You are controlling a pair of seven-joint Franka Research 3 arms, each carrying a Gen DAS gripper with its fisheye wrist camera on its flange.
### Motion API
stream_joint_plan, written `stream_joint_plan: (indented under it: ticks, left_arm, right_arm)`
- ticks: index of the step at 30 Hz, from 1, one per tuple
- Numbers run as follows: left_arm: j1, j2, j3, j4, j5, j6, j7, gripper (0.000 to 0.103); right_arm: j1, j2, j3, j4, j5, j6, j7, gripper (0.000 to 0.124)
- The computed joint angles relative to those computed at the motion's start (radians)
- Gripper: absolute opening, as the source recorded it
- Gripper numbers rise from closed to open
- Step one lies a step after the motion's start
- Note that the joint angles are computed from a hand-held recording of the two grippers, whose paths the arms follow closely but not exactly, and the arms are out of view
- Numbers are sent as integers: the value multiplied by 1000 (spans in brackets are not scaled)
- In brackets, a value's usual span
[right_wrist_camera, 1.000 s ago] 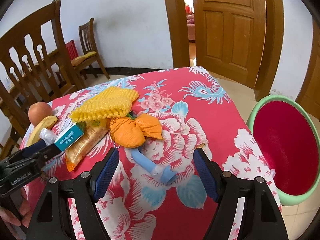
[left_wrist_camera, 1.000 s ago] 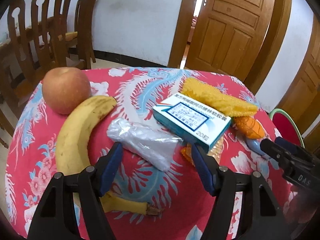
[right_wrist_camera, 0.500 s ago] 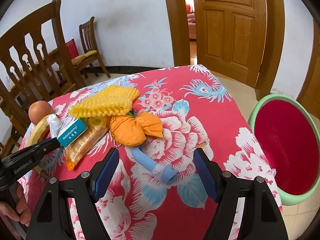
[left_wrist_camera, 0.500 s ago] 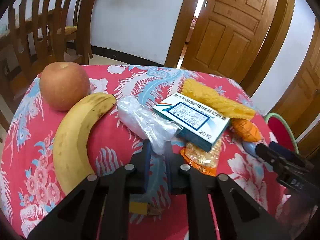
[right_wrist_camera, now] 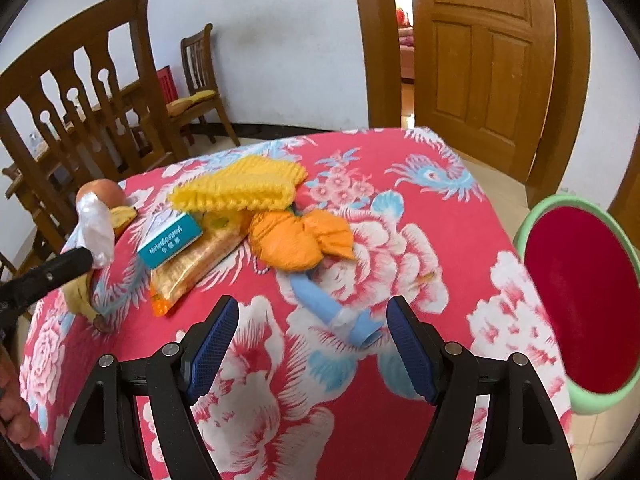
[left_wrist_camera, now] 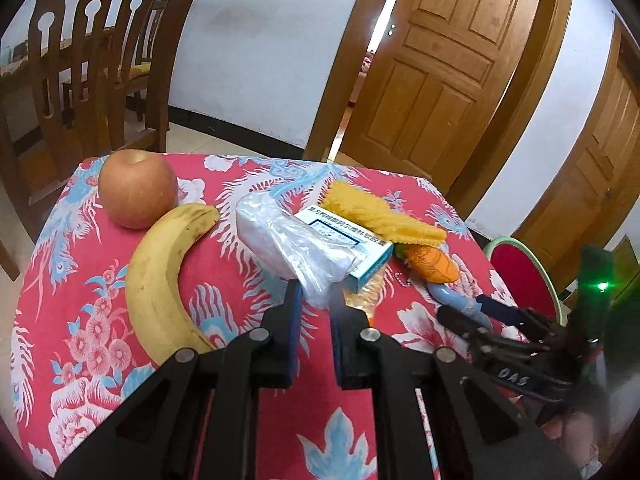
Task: Collect trash
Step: 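Grasp the clear plastic bag with the left tool while the right tool grasps the blue hook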
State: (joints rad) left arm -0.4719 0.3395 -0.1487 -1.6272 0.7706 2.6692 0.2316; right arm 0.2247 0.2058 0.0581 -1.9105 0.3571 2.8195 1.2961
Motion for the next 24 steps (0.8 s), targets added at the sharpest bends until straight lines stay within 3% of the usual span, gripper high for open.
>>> stream_joint_plan:
  ticks: [3,5,13,18,24]
  left_arm:
    - [-1,1,-4,2,-6,-10,13,13]
    - [0,4,-6,5,-13,-14,19,13]
    - [-8,14,-9,10,-19,-13,18,13]
    - [-16,37,-11,40,-40,-11,30,13]
    - [-40,60,-5,79,-44,-35,60,13]
  right_arm:
    - [17,5,-14,5,-51,-14,30,71]
    - [17,1,-12,-2,-54,-2,30,21]
    - [-10,-9,10,-9,21,-7,-32,18]
    - [-44,-39,66,-27,208,19,-237,16]
    - [-45,-40,70,-15,367,18,-361,15]
